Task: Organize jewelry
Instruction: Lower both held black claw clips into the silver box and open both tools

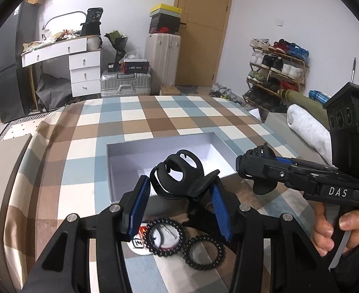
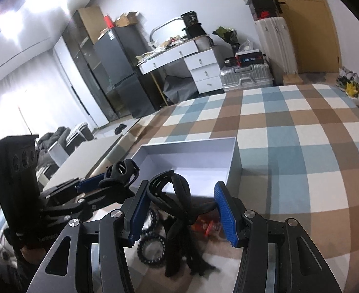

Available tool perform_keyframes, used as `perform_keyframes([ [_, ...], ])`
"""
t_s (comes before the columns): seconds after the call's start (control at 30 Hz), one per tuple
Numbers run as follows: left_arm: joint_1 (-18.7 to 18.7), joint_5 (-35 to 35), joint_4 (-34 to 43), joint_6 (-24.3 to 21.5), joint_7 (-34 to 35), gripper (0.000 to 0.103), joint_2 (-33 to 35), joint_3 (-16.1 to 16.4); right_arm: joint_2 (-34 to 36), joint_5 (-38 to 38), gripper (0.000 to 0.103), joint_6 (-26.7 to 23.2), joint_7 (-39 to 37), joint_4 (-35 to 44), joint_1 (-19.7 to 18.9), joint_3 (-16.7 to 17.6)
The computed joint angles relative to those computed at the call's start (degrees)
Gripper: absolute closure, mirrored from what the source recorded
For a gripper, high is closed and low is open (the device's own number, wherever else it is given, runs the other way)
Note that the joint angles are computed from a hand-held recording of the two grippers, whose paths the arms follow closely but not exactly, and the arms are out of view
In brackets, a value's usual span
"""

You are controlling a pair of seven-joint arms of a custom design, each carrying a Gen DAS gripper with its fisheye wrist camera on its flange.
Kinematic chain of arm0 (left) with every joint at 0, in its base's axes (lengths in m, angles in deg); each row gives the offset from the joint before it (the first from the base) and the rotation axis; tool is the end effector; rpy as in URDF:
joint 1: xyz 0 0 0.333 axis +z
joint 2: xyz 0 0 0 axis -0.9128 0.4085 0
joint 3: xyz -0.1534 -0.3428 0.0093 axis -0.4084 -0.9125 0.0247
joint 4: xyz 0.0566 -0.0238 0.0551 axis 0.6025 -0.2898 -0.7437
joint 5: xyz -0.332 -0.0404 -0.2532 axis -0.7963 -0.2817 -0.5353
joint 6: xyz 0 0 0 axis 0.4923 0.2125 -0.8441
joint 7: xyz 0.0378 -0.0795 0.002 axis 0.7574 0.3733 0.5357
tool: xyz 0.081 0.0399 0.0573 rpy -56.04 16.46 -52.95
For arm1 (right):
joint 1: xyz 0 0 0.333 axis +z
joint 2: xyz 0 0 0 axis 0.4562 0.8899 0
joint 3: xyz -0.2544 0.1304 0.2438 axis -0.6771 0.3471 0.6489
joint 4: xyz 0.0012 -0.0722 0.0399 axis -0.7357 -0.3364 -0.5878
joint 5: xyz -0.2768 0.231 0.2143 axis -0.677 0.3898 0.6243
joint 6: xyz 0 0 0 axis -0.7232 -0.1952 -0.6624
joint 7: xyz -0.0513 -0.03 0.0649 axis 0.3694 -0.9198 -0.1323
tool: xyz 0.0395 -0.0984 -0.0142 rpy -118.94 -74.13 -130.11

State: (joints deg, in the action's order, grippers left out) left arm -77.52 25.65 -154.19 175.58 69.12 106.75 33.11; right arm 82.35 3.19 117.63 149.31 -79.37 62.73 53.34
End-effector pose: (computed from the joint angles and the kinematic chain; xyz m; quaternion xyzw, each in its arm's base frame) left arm 0.6722 -0.2992 0.5623 -0.5144 0.7291 -0.4108 0.1872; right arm 0.6519 0.5077 0.5555 -0.6840 0.5669 -0.1065 0.4465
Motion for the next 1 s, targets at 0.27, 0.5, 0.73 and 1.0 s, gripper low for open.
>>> perform_keyframes([
  [0.27,-2.5,4.0,2.3,-0.9,-5.0,0.059,1.5,3.6,2.9,1.8,0.051,-1.4,-1.0,4.8,-0.6,1.1],
  [0.5,-3.6,7.6,4.0,-2.0,-8.6,0.059,2.4,4.9,4.9,3.4,0.051,-3.1,-2.2,8.2,-0.9,1.8],
  [0.73,-3.3,8.6,4.8,-2.4,-10.3,0.059,3.0,4.8,5.9,4.1,0.051,-4.6,-2.4,10.1,-0.6,1.4],
  [1.0,-3.0,9.0,5.5,-3.2,-10.7,0.059,3.6,4.4,7.5,4.4,0.051,-7.9,-2.4,12.9,-0.6,1.6],
])
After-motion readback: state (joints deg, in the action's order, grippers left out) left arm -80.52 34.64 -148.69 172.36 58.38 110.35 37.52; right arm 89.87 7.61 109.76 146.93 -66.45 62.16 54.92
